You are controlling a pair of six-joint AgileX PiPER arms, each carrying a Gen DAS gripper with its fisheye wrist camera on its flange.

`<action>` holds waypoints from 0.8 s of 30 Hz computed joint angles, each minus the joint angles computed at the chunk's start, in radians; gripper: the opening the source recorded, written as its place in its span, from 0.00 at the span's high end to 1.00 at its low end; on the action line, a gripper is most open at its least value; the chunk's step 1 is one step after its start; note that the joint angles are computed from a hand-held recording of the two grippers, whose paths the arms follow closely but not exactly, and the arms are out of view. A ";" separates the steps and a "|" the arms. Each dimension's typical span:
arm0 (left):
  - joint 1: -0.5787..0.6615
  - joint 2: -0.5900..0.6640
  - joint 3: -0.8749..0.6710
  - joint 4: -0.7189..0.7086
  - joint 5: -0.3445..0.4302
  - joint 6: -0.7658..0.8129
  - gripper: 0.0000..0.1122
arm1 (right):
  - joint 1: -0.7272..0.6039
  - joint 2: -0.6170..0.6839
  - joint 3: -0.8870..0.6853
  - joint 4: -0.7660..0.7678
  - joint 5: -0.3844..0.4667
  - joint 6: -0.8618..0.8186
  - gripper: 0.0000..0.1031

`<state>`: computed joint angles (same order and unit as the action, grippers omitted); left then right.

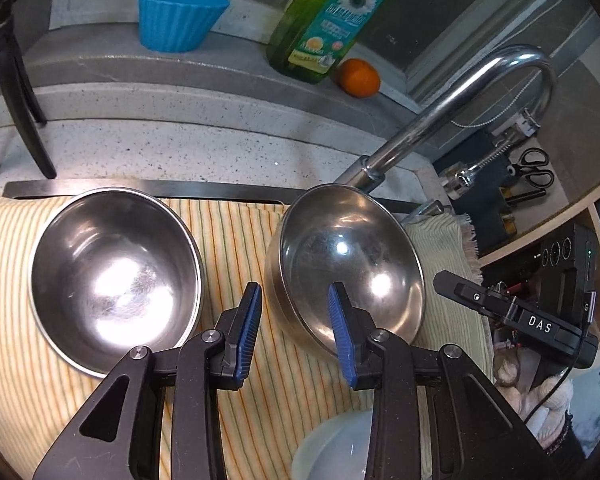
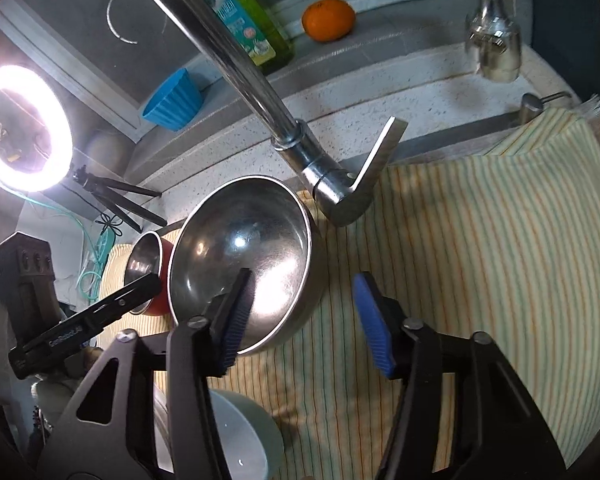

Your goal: Organize plates and bowls

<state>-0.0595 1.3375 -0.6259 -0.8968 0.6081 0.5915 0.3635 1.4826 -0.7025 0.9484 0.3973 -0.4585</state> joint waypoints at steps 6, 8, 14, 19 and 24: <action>-0.024 0.052 -0.018 -0.007 -0.021 0.009 0.73 | -0.017 0.086 -0.042 0.056 0.022 -0.067 0.63; -0.027 0.063 -0.023 -0.012 -0.022 0.018 0.73 | -0.030 0.110 -0.052 0.083 0.043 -0.102 0.73; -0.049 0.082 -0.038 -0.003 -0.035 0.013 0.80 | -0.032 0.139 -0.064 0.102 0.052 -0.123 0.86; -0.039 0.086 -0.043 -0.009 -0.019 0.022 0.80 | -0.015 0.129 -0.066 0.056 0.039 -0.074 0.86; -0.028 0.046 -0.030 0.000 0.003 0.016 0.80 | 0.005 0.095 -0.057 -0.002 0.029 0.003 0.86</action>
<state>-0.0873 1.3833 -0.6556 -0.8965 0.6108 0.6079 0.3684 1.5775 -0.7594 0.9461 0.4267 -0.4557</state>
